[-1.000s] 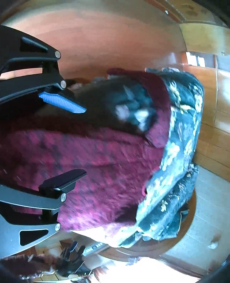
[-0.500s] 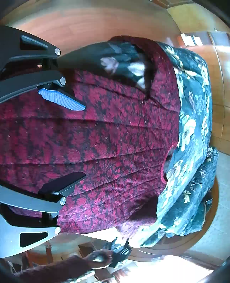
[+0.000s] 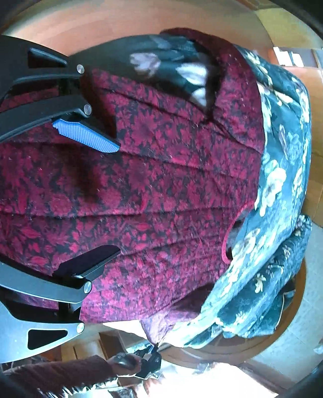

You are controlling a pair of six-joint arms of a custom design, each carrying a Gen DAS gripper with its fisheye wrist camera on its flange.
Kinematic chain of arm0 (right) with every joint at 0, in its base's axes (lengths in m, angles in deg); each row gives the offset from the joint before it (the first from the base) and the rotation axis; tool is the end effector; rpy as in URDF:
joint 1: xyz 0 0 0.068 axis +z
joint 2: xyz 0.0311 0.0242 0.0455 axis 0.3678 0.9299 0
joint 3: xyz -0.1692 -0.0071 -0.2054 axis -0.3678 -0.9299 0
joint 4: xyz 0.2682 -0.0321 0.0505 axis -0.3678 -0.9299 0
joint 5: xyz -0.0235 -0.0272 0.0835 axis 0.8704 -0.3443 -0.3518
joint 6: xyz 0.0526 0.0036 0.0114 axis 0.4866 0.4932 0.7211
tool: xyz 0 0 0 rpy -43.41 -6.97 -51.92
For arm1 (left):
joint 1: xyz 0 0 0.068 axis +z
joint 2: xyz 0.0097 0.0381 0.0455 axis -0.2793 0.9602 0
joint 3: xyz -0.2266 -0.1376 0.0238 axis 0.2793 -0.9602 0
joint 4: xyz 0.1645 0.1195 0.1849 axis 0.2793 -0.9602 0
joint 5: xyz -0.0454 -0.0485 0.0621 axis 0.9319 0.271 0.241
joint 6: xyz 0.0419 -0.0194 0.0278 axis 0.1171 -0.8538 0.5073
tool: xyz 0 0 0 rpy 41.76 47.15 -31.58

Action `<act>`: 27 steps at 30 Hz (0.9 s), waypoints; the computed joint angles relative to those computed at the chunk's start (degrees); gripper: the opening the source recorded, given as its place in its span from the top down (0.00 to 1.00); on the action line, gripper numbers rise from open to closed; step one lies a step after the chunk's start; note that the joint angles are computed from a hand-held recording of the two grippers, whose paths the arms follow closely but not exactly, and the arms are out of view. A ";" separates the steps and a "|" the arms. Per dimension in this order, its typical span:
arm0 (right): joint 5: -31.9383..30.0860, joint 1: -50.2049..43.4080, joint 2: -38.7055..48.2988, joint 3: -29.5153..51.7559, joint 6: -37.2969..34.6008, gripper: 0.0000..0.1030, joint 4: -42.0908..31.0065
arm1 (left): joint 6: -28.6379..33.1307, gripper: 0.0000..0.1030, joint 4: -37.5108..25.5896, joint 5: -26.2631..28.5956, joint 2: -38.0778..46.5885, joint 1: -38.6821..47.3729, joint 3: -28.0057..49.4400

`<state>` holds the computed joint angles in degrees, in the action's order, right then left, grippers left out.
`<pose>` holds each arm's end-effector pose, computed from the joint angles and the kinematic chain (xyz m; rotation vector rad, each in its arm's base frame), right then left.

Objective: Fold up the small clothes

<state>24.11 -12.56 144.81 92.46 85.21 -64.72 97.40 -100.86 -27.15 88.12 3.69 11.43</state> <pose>0.2540 -0.1608 0.1145 1.4244 1.9351 0.4099 0.2779 0.0809 0.1264 0.1740 2.6247 -0.5483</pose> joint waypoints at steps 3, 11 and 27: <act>2.74 4.30 -6.76 -1.72 -2.56 0.93 -1.54 | 1.15 0.26 1.45 0.54 -1.40 -0.17 -0.13; 14.36 34.06 -15.33 5.82 -8.79 0.93 -7.39 | 0.00 0.21 -1.45 5.03 0.90 2.55 4.40; 18.39 68.90 12.91 26.41 -9.24 0.47 -10.53 | -7.55 0.21 -6.49 12.09 14.91 3.71 19.28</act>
<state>42.51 56.33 157.71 118.88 75.97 -75.25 89.85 -107.35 -15.06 103.04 7.40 30.70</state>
